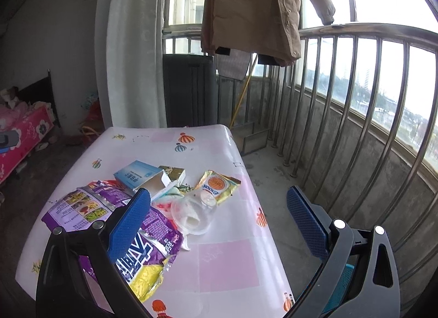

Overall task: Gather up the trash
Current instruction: 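Move both tools to the pile, grasp blue medicine box with left tool while right grasps clear cup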

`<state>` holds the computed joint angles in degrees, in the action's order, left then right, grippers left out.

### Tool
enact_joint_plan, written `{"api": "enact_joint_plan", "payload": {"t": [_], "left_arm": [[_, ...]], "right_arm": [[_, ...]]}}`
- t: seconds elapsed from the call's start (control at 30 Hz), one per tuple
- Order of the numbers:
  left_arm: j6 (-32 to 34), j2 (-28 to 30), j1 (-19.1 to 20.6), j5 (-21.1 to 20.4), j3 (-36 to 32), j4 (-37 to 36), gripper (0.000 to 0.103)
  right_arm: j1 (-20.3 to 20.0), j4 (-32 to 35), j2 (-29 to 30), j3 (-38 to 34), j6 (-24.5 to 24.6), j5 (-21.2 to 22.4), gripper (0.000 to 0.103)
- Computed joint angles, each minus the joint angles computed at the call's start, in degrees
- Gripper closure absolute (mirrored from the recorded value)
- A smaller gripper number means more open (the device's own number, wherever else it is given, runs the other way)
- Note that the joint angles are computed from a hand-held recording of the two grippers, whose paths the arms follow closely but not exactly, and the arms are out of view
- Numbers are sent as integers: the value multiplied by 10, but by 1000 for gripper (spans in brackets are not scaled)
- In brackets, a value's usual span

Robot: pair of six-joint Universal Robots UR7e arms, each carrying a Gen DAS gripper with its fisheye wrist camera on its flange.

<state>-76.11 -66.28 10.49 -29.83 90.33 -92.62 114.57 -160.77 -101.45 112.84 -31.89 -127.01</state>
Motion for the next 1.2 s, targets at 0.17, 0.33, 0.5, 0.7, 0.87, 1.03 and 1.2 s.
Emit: {"api": "enact_joint_plan", "payload": {"t": [0.17, 0.33, 0.5, 0.7, 0.87, 1.03, 1.2], "left_arm": [[100, -5, 18, -4, 27, -158, 8], [161, 17, 41, 17, -2, -187, 8], [211, 41, 69, 20, -54, -157, 8], [227, 55, 107, 14, -88, -135, 8], [278, 72, 148, -33, -102, -154, 8], [359, 111, 203, -167, -132, -194, 8], [407, 158, 228, -234, -175, -154, 8]], "right_arm": [[-17, 26, 11, -22, 19, 21, 6], [-38, 68, 26, -49, 46, 45, 6], [-58, 94, 37, -65, 50, 81, 6], [-85, 105, 36, -71, 68, 134, 6], [-120, 161, 56, -91, 87, 144, 6], [-162, 259, 82, -126, 138, 218, 6], [-176, 272, 105, -128, 147, 231, 6]]}}
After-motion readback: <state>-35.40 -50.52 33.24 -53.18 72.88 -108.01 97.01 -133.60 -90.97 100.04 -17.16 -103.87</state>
